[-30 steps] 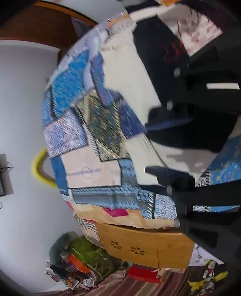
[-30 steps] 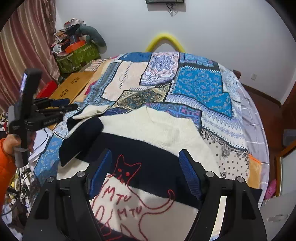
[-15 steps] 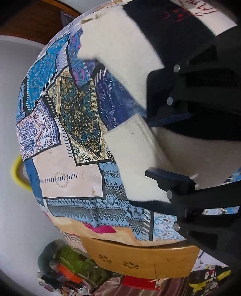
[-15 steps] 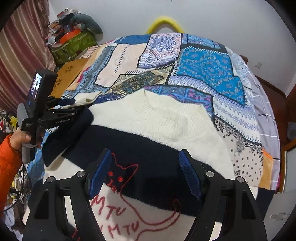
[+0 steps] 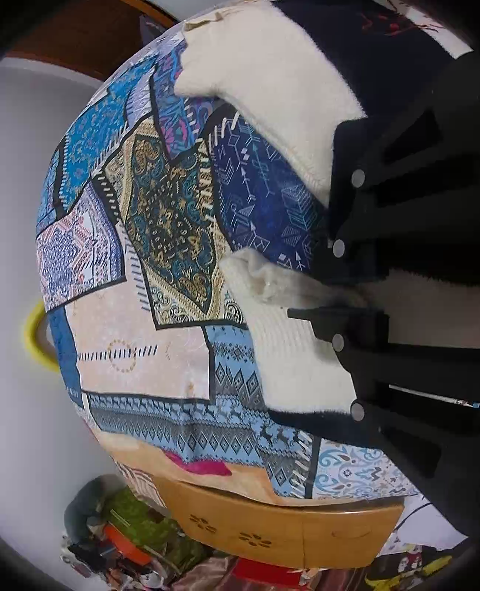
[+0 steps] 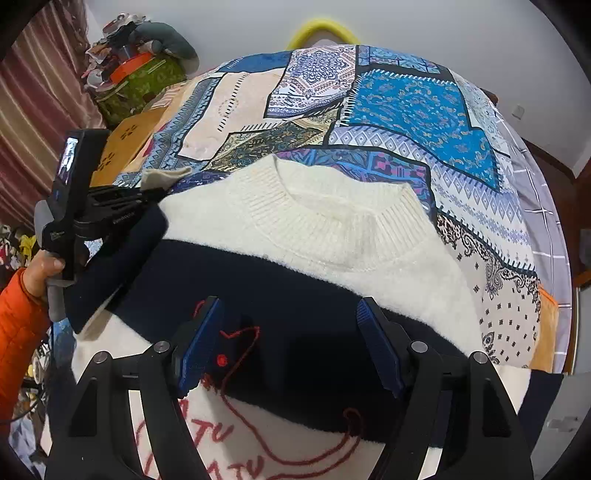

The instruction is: Fold small clothes

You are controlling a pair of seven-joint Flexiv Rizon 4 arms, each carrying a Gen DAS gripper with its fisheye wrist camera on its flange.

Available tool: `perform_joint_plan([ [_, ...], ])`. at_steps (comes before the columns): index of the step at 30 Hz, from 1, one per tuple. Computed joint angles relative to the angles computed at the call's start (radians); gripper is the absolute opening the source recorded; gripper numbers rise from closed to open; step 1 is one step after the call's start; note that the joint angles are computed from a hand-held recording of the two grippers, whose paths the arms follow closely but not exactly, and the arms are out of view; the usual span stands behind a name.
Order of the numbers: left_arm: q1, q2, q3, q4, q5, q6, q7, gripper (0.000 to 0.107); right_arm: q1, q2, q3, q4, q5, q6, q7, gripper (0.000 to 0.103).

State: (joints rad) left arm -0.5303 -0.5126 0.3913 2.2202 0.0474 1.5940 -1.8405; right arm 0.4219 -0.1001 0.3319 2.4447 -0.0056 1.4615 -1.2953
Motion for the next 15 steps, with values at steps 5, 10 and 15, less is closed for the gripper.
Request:
perform_joint_plan([
  [5, -0.02, 0.05, 0.021, 0.021, 0.009, 0.009, -0.02, 0.007, -0.004, 0.019, -0.002, 0.003, 0.009, -0.011, -0.004, 0.072],
  [10, -0.068, 0.148, 0.053, 0.028, 0.051, -0.001, -0.049, 0.007, -0.002, 0.068, -0.012, 0.018, 0.005, -0.013, -0.003, 0.072],
  [15, -0.189, 0.244, 0.138, -0.013, 0.169, -0.052, -0.154, 0.007, 0.006, 0.135, -0.024, 0.033, 0.049, -0.022, -0.031, 0.072],
])
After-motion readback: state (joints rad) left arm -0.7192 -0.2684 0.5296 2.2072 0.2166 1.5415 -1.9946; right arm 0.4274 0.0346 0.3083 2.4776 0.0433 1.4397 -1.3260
